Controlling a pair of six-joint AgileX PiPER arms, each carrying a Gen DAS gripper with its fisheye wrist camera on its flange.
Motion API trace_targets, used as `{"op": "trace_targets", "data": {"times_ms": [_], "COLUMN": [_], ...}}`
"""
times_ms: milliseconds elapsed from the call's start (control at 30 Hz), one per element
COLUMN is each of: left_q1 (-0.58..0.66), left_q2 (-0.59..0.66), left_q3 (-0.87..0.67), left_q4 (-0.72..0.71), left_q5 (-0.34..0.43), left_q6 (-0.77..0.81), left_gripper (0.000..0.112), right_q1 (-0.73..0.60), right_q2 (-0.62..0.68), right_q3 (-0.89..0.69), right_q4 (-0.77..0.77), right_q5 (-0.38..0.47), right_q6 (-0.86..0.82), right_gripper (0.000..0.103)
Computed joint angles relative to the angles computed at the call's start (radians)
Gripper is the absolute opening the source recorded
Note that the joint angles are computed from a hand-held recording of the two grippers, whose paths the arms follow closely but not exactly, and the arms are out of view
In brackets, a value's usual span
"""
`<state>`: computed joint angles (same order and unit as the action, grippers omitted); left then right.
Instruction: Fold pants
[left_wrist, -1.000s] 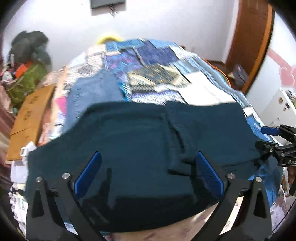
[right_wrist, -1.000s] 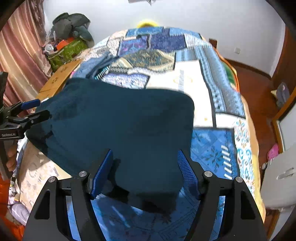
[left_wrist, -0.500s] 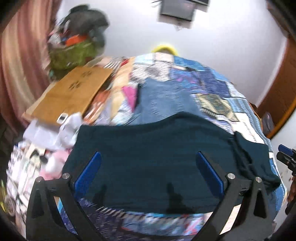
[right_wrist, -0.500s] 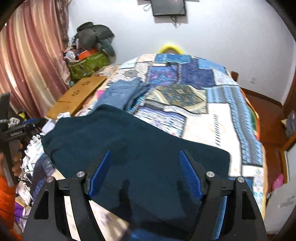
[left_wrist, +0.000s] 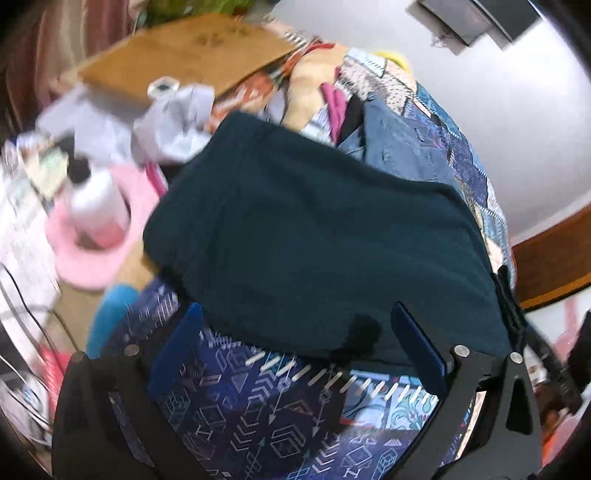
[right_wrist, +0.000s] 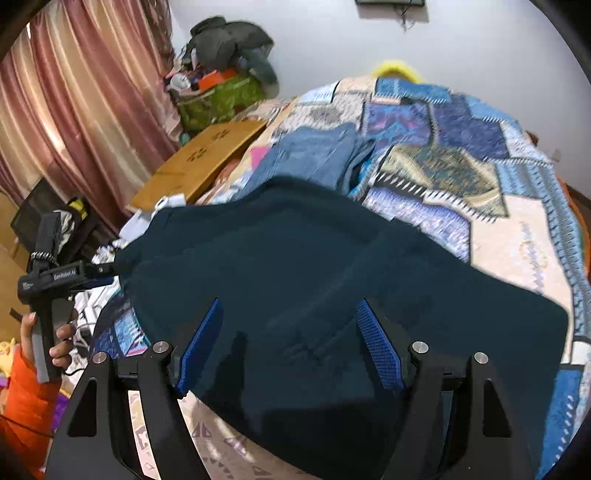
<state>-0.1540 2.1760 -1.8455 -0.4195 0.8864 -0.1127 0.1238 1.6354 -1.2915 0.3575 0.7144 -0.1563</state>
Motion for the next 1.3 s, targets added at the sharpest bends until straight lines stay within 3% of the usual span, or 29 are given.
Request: {"op": "trace_targets", "data": {"times_ms": [133, 367, 467, 667, 767, 800, 833, 933, 1133, 1300], "left_q1": [0.024, 0.082, 0.112, 0.12, 0.1, 0.092, 0.085, 0.079, 0.013, -0.095], "left_q2": [-0.011, 0.016, 0.088, 0.27, 0.329, 0.336, 0.336, 0.276, 0.1, 0.08], "left_q3": [0.068, 0.12, 0.052, -0.222, -0.367, -0.396, -0.409, -0.335, -0.297, -0.49], "left_q4": [-0.072, -0.337, -0.454, -0.445, -0.318, -0.265, -0.223, -0.186, 0.083, 0.442], "left_q5": [0.003, 0.007, 0.069, 0.193, 0.23, 0.234, 0.235, 0.171, 0.031, 0.061], "left_q6": [0.021, 0.169, 0.2, 0.15, 0.035, 0.0, -0.027, -0.015, -0.033, -0.175], "left_gripper": [0.103, 0.103, 0.103, 0.101, 0.07, 0.052, 0.042, 0.028, 0.023, 0.021], "right_q1": [0.026, 0.03, 0.027, 0.032, 0.028, 0.026, 0.023, 0.012, -0.083, -0.204], "right_q2": [0.005, 0.008, 0.008, 0.004, 0.008, 0.008, 0.008, -0.002, -0.098, -0.219], "right_q3": [0.023, 0.019, 0.024, 0.037, 0.031, 0.029, 0.028, 0.035, 0.076, 0.145], "right_q4": [-0.037, -0.05, -0.037, -0.038, -0.034, -0.03, -0.026, -0.009, 0.03, -0.027], "right_q5": [-0.011, 0.006, 0.0, -0.016, -0.008, -0.005, -0.004, -0.009, 0.018, 0.024], "right_q6": [0.007, -0.02, -0.028, -0.028, -0.034, -0.036, -0.038, -0.028, -0.008, 0.001], "right_gripper": [0.075, 0.076, 0.076, 0.076, 0.076, 0.076, 0.076, 0.075, 0.073, 0.073]}}
